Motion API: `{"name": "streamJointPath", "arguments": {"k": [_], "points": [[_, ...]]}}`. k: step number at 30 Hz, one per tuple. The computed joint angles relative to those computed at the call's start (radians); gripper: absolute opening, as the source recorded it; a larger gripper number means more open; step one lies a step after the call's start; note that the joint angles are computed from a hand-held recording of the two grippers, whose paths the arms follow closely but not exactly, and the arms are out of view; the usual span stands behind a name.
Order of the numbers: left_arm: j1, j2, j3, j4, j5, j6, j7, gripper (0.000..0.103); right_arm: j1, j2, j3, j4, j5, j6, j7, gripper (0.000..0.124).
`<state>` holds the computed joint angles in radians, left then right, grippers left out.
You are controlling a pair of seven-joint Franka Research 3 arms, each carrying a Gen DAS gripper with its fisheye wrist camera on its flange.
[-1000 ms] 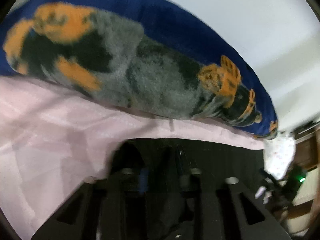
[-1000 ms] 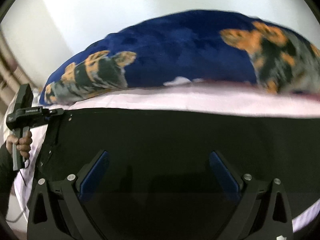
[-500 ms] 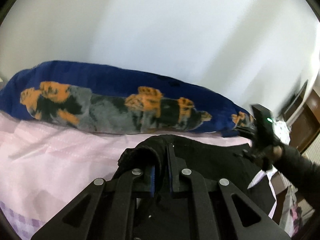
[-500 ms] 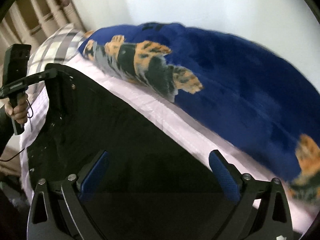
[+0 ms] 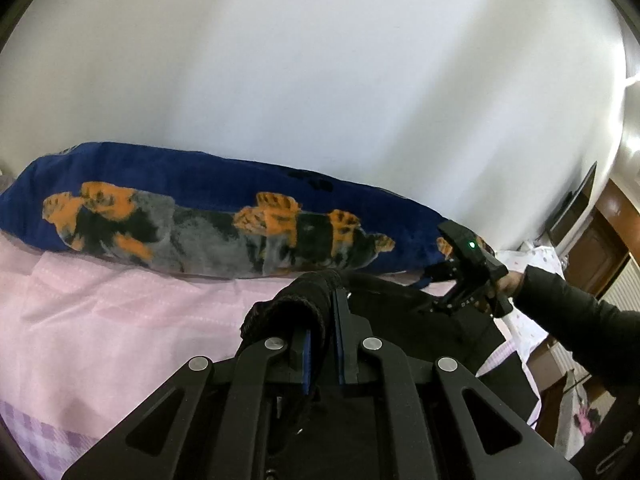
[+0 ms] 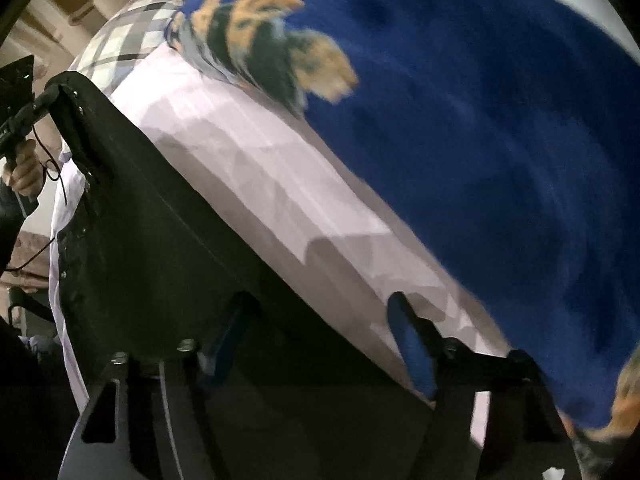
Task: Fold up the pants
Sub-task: 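Lift the waistband up with both grippers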
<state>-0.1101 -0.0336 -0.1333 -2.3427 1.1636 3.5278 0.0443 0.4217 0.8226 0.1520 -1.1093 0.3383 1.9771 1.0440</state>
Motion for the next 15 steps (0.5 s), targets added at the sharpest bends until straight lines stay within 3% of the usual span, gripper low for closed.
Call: {"name": "streamJointPath", "arguments": {"k": [1, 3, 4, 10, 15], "points": [[-0.001, 0.005, 0.0, 0.005, 0.007, -0.006, -0.006, 0.009, -0.003, -0.018, -0.003, -0.034, 0.005, 0.012, 0.008, 0.046], [-0.002, 0.01, -0.002, 0.019, 0.037, -0.03, -0.038, 0.009, -0.003, -0.065, -0.008, -0.113, 0.005, 0.065, 0.01, 0.015], [-0.003, 0.005, -0.004, 0.017, 0.039, -0.041, -0.035, 0.009, -0.003, -0.094, -0.009, -0.159, 0.008, 0.101, 0.012, 0.012], [-0.045, -0.067, 0.033, -0.024, 0.078, -0.087, -0.069, 0.009, -0.005, -0.399, 0.004, -0.573, 0.066, 0.428, 0.029, 0.01], [-0.149, -0.183, 0.12, -0.071, 0.267, -0.106, -0.234, 0.009, 0.024, -0.628, 0.011, -0.845, 0.063, 0.606, 0.086, 0.01]]}}
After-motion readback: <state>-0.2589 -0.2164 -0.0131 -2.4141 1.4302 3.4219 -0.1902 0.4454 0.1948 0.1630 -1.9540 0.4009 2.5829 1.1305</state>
